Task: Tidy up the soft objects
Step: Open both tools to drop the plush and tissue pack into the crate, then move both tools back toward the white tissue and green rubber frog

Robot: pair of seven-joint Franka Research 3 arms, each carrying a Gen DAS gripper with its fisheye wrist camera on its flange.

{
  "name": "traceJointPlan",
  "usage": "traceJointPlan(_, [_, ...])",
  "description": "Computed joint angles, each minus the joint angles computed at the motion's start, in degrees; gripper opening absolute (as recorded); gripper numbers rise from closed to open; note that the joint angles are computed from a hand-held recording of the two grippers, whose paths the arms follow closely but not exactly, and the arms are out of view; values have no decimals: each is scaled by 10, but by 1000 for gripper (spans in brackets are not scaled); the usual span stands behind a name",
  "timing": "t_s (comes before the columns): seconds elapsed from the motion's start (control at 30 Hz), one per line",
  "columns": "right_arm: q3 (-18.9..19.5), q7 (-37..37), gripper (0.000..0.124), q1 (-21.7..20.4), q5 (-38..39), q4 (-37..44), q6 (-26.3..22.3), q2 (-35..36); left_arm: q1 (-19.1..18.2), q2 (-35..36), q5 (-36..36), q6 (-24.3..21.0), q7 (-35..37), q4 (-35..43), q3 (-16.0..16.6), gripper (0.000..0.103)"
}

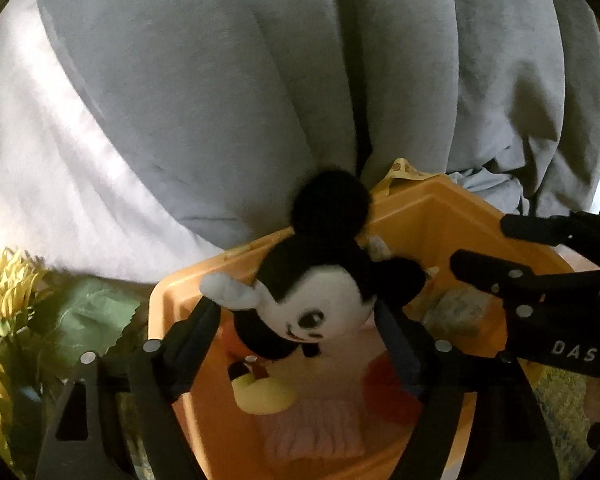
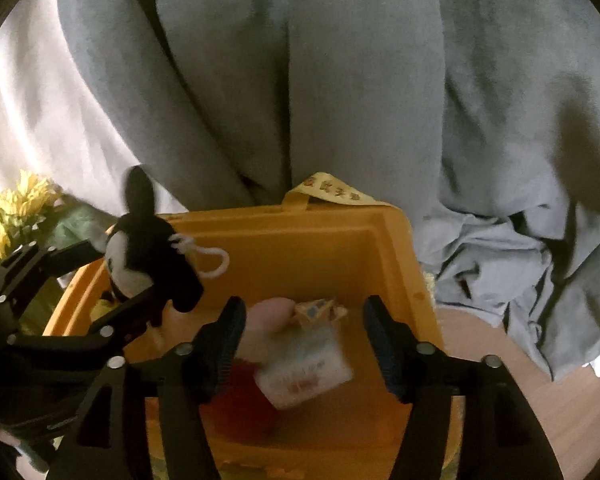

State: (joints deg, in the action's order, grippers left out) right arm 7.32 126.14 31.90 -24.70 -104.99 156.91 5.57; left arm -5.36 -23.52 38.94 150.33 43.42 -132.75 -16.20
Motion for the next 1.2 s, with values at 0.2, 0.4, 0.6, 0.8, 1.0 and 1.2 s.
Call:
traceJointPlan(0.2, [-2,37,71,1,-44,-9,-5,-15,9,-24,27,-31,-41,-2,-20,87])
traceJointPlan(0.4, [10,72,71,-8,-73,-22,-7,-37,11,-64,34,-65,-92,-12,-32,88])
traceJointPlan(0.6, [28,118,73,-20,-121,-40,-15,-69,-2,-109,21,-86,-122,-31,-32,88])
traceJointPlan(0.8, [51,145,75,-39,-138,-67,-10,-103,-8,-148,12,-105,-135,-43,-40,88])
traceJointPlan(1.0, [78,163,75,-59,-139,-97,-13,-141,-20,-189,5,-119,-135,-58,-44,90])
traceJointPlan(1.2, [104,173,75,-79,-130,-132,-20,-182,-30,-224,-6,-139,-141,-74,-57,90])
